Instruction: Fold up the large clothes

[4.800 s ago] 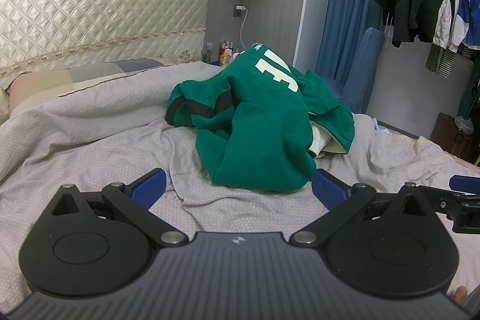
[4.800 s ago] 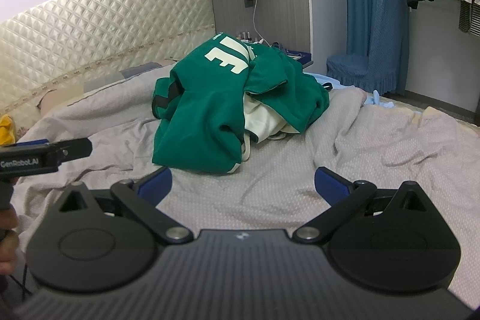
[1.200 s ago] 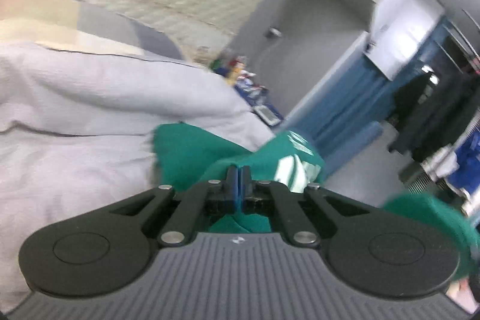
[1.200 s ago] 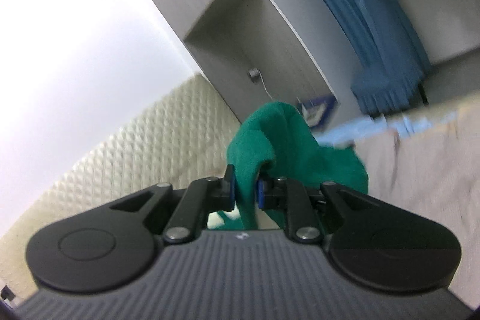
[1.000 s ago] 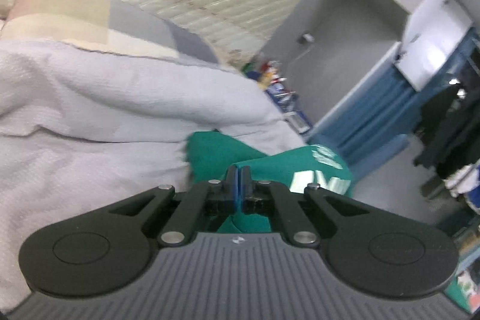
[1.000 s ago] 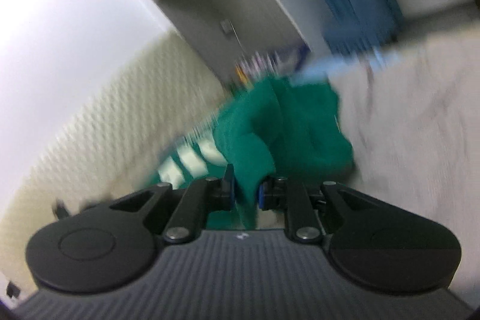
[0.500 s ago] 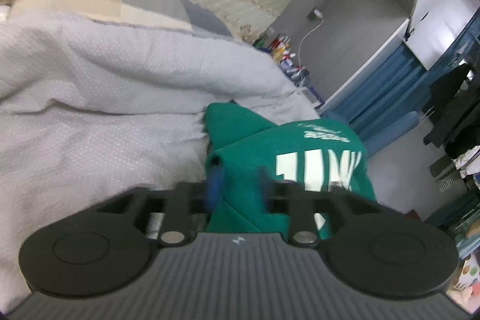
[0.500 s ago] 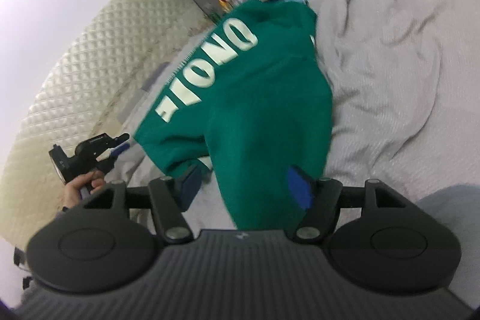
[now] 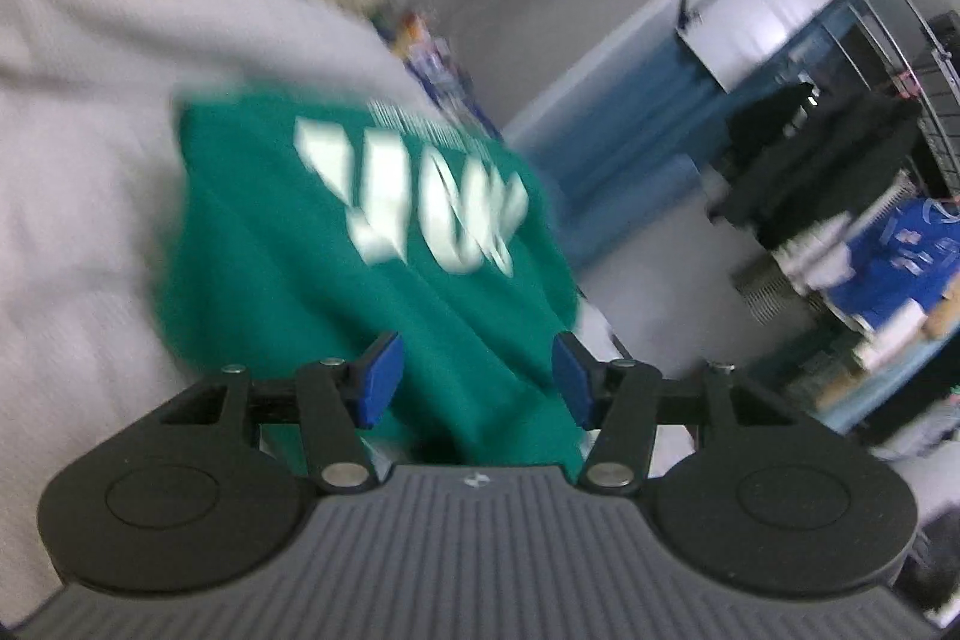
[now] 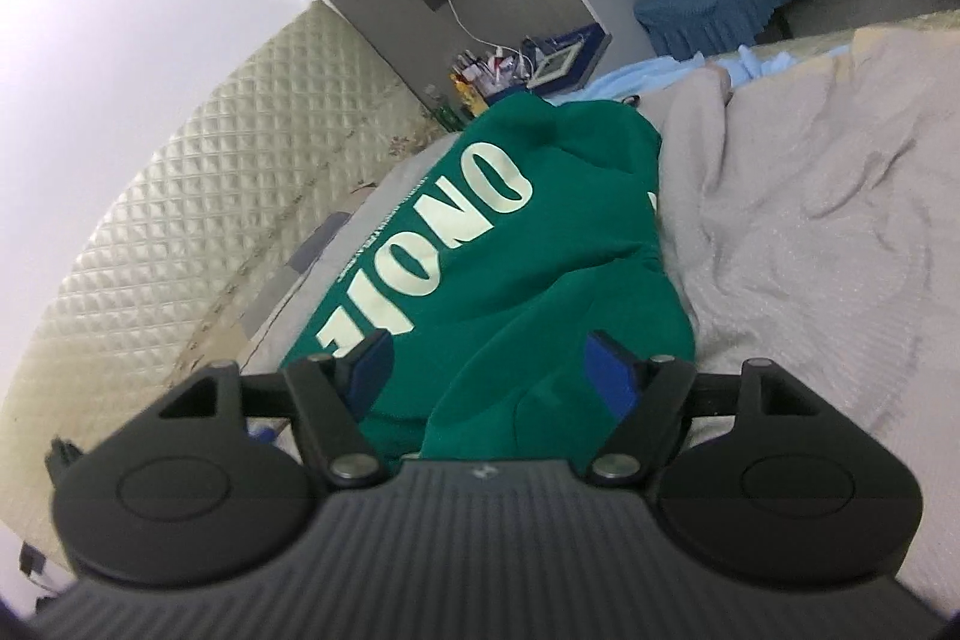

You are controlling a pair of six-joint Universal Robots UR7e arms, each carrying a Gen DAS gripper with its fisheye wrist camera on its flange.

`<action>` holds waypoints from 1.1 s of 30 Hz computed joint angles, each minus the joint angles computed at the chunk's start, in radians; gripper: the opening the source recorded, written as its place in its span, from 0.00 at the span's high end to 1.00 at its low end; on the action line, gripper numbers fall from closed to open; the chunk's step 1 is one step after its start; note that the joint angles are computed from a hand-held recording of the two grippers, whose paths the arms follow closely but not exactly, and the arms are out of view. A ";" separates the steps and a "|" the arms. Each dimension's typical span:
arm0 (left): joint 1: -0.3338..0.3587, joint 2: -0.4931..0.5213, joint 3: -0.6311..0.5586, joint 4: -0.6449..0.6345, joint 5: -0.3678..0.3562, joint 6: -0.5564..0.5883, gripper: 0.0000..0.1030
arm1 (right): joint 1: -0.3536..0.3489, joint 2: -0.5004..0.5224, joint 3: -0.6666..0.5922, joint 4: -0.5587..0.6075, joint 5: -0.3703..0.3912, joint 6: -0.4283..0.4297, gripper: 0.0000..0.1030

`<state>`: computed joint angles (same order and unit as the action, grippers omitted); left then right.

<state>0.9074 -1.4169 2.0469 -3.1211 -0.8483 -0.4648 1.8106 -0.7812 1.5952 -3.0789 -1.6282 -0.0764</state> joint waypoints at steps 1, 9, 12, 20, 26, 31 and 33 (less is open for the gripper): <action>0.015 0.024 -0.004 -0.006 -0.030 -0.008 0.41 | -0.001 0.023 -0.031 0.019 -0.005 0.009 0.28; 0.181 0.221 -0.121 -0.021 -0.235 -0.043 0.39 | -0.025 0.200 -0.284 0.189 -0.076 0.013 0.21; 0.231 0.278 -0.154 -0.068 -0.268 -0.054 0.39 | -0.048 0.249 -0.346 0.210 -0.089 -0.015 0.21; 0.282 0.394 -0.225 -0.216 -0.285 0.038 0.41 | -0.078 0.391 -0.534 0.271 -0.107 -0.087 0.20; 0.262 0.440 -0.296 -0.129 -0.176 0.175 0.67 | -0.079 0.438 -0.585 0.300 -0.134 -0.167 0.19; 0.274 0.439 -0.319 -0.108 -0.197 0.167 0.94 | -0.081 0.431 -0.574 0.295 -0.110 -0.166 0.26; 0.270 0.434 -0.313 -0.133 -0.197 0.157 0.96 | -0.082 0.418 -0.555 0.291 -0.088 -0.176 0.53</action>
